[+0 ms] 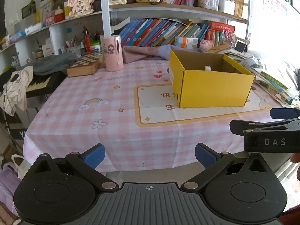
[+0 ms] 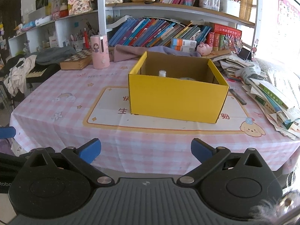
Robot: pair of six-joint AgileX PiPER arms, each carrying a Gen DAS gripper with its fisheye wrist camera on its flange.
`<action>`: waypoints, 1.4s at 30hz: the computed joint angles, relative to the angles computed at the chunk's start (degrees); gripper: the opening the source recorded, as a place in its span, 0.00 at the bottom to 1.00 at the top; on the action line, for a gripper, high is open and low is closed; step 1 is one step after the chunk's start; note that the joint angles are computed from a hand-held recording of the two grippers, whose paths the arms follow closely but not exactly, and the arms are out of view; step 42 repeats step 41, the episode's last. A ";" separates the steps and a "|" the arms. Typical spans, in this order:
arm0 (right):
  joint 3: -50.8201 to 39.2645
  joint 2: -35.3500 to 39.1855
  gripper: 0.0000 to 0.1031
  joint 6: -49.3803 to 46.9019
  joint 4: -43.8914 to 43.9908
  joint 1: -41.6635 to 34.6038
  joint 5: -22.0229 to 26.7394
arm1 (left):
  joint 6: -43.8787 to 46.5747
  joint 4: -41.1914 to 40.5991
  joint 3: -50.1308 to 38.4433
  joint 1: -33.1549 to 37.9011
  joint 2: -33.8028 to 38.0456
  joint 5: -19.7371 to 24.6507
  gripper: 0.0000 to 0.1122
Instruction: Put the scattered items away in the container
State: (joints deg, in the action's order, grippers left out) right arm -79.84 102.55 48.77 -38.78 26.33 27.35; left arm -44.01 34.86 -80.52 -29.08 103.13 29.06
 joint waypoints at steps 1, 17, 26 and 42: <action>-0.09 0.07 1.00 -0.09 0.02 0.06 0.14 | 0.03 -0.08 -0.08 0.03 0.09 0.07 0.92; -1.03 0.72 1.00 0.09 -0.22 0.64 1.20 | 3.48 -3.44 -0.61 1.14 0.36 -0.69 0.92; -2.06 1.47 1.00 -1.09 0.41 0.51 1.84 | 6.35 -7.46 -1.87 2.17 1.31 -0.65 0.92; -6.56 4.93 1.00 -8.07 7.20 -1.01 3.87 | 7.99 -9.30 -5.50 2.31 4.49 1.71 0.92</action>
